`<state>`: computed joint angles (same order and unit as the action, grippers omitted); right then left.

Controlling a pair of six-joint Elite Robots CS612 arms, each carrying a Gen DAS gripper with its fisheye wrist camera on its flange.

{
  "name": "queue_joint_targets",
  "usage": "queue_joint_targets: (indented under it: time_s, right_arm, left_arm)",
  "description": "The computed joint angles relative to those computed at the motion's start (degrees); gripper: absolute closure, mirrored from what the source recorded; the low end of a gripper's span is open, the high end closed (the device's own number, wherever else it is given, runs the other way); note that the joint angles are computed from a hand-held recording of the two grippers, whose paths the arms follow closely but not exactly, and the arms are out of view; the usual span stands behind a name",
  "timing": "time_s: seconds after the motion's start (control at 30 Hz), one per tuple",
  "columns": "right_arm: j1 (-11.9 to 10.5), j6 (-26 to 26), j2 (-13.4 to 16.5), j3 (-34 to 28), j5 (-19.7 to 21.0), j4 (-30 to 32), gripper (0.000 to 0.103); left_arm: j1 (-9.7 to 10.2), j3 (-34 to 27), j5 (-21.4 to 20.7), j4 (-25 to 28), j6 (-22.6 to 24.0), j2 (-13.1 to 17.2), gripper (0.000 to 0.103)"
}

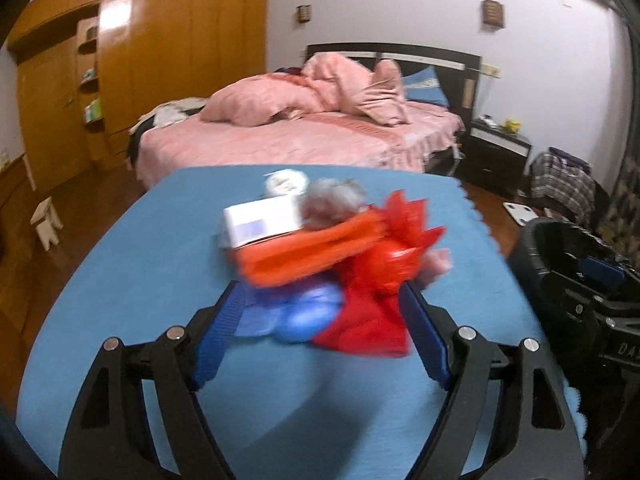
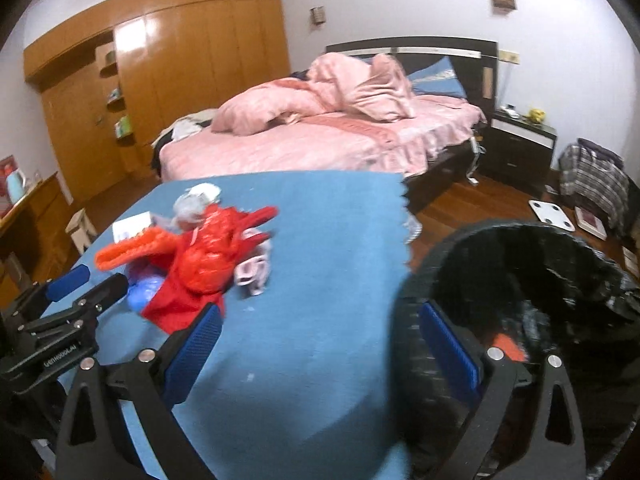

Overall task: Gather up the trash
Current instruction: 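Reach to the blue plastic bag and grasp it with the left tool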

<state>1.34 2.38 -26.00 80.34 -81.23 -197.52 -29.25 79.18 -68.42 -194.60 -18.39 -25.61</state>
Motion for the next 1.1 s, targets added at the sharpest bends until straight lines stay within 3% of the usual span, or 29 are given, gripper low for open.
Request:
queue_joint_targets:
  time_s: [0.17, 0.57, 0.67, 0.8, 1.1]
  right_arm:
    - [1.01, -1.14, 1.17, -2.06, -0.26, 2.18, 0.007]
    - [1.71, -2.76, 2.34, -4.12, -1.39, 5.05, 0.008]
    - [1.74, -3.13, 2.31, -4.13, -1.31, 5.33, 0.008]
    - [1.80, -3.52, 2.30, -4.13, -1.30, 5.51, 0.008]
    - [1.89, -4.04, 2.08, -3.81, -0.70, 5.41, 0.008]
  left_arm:
    - [1.42, -0.48, -1.13, 2.86, -3.05, 0.21, 0.030]
    - [3.12, -5.36, -6.60, 9.86, -4.42, 2.33, 0.033]
    - [3.30, -6.34, -8.30, 12.24, -4.33, 2.67, 0.044]
    - [3.14, -6.46, -9.18, 11.47, -2.76, 2.86, 0.058]
    - [2.73, -4.01, -8.66, 6.93, -3.89, 2.09, 0.067]
